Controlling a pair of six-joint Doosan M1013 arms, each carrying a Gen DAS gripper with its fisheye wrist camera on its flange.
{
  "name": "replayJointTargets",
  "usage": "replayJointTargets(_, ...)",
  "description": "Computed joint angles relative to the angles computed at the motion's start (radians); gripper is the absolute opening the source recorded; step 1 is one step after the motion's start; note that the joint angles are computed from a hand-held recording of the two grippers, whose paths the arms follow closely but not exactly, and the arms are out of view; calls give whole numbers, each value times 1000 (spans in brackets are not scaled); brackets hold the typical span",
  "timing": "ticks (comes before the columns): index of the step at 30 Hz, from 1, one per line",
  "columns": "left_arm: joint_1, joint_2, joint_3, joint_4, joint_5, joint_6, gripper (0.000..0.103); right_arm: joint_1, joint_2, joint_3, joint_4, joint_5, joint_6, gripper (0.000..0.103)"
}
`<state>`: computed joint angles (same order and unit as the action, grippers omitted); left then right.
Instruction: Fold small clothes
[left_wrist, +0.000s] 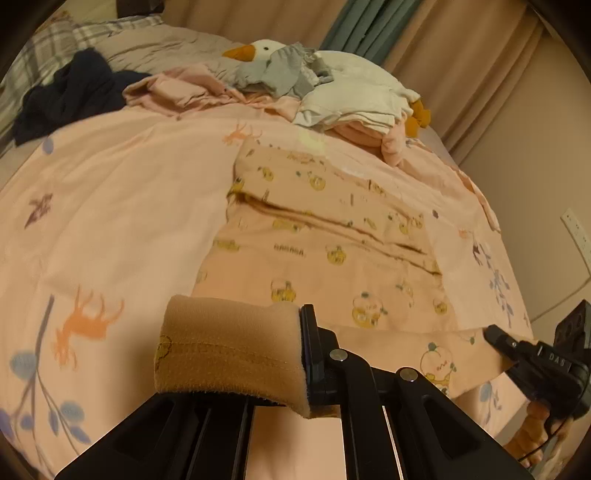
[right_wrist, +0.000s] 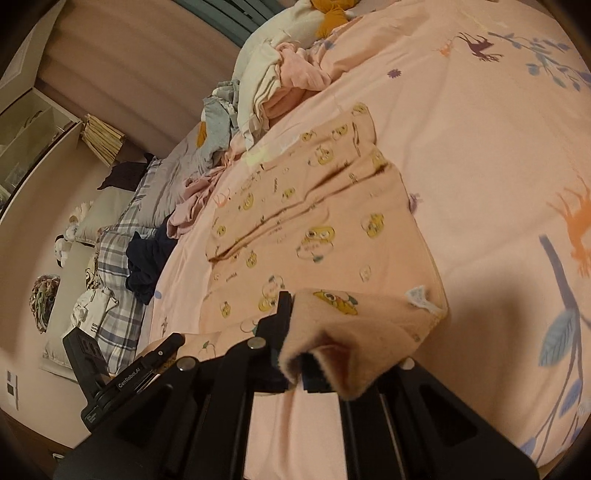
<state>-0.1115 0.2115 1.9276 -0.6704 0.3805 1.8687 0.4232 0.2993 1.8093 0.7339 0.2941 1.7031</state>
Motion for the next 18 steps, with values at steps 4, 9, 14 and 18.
replayJointTargets(4, 1, 19, -37, 5, 12, 7, 7, -15, 11, -20, 58, 2, -61, 5)
replayJointTargets(9, 0, 45, -81, -39, 2, 56, 7, -25, 24, -44, 46, -6, -56, 5)
replayJointTargets(14, -5, 69, -119, -30, -17, 44, 7, -35, 44, -85, -10, -4, -28, 5)
replayJointTargets(18, -13, 87, -153, 20, -27, 14, 7, -45, 70, -136, -109, 24, 39, 5)
